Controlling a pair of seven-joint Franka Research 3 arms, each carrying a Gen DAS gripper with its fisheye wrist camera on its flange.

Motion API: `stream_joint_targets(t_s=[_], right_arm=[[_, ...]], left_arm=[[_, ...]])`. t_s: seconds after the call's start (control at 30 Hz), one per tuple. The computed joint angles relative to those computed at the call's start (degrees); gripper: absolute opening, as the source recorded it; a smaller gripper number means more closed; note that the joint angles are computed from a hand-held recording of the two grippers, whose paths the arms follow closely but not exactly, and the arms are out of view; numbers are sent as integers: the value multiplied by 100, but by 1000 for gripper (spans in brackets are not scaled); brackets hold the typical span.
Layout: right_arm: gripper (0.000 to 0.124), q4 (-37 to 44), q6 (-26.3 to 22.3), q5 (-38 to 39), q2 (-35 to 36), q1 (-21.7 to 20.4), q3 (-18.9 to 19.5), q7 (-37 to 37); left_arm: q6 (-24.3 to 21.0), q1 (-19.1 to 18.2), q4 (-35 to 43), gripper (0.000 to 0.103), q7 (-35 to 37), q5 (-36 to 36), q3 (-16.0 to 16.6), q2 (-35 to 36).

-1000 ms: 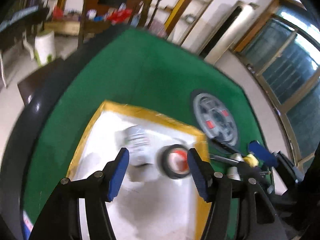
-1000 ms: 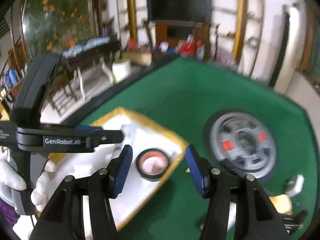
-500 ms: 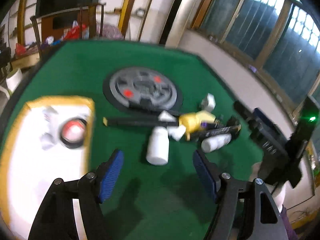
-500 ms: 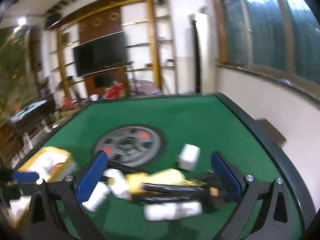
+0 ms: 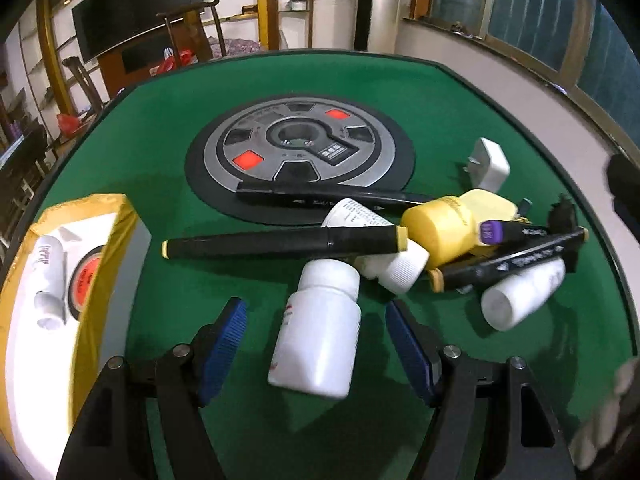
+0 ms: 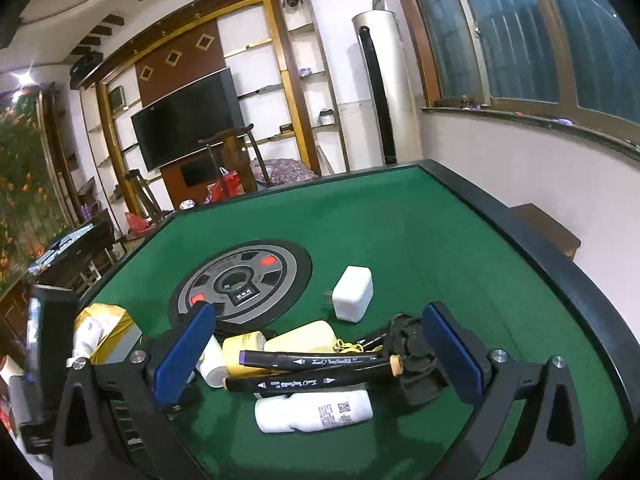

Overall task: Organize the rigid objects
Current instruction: 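Grasp the short white bottle with left while right moves toward the black marker, then carry the short bottle into the tray with left while right grasps the black marker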

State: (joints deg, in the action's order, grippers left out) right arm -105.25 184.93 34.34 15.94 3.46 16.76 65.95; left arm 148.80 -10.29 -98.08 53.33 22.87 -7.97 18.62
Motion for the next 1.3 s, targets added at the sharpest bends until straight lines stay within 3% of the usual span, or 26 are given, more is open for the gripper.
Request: stream_joint_targets(t_s=[0.1, 0.13, 0.17, 0.2, 0.33, 0.43, 0.53, 0.6, 0.73, 0.8, 0.93, 1.03, 1.1, 1.17, 1.3], right_arm=[[103, 0, 35, -50, 6, 54, -59, 55], [103, 16, 11, -87, 15, 114, -133, 112], [103, 18, -19, -131, 14, 189, -231, 181], [103, 19, -39, -184, 20, 284, -352, 264], [103, 28, -89, -630, 70, 925, -1144, 813], [103, 41, -151, -895, 117, 1089, -1375, 1087], [103, 72, -253, -1067, 156, 1091, -1412, 1244], [103, 105, -328, -1119, 176, 1002, -1319, 1266], [103, 202, -710, -755, 128, 389, -511, 691], [103, 350, -1161, -596, 77, 298, -256, 142], [103, 1165, -2512, -1064, 336, 749, -378, -525], [103, 2245, -3510, -1855, 990, 1393, -807, -375], [95, 2789, -3864, -2194, 1371, 1692, -1039, -208], [77, 3528, -4492, -2344, 1851, 1831, -1115, -99], [72, 4659, -5314, -2649, 2594, 2083, -1303, 156]], left_arm=[[55, -63, -11, 75, -132, 172, 72, 38], [52, -76, 5, 70, -127, 230, 79, 54], [114, -82, -44, 63, -142, 289, 90, 28], [163, -58, -73, 39, -97, 279, 70, 6], [459, 235, -350, 39, 277, -424, -165, -177], [813, 416, -816, 39, 529, -1013, -318, -536], [1192, 643, -1441, 39, 1177, -2020, -555, -1083], [1445, 744, -1879, 40, 1944, -3096, -678, -1506], [1671, 474, -2585, 40, 3720, -5412, -454, -2337], [1713, 230, -2908, 40, 4194, -6016, -179, -2737], [1805, -205, -3352, 40, 4664, -6655, 392, -3236], [1916, -341, -3680, 40, 4577, -6666, 699, -3552], [1983, -392, -3844, 40, 4478, -6535, 853, -3691], [2088, -347, -4038, 40, 4277, -6268, 928, -3813], [2199, -481, -4288, 40, 4078, -5994, 1275, -3955]])
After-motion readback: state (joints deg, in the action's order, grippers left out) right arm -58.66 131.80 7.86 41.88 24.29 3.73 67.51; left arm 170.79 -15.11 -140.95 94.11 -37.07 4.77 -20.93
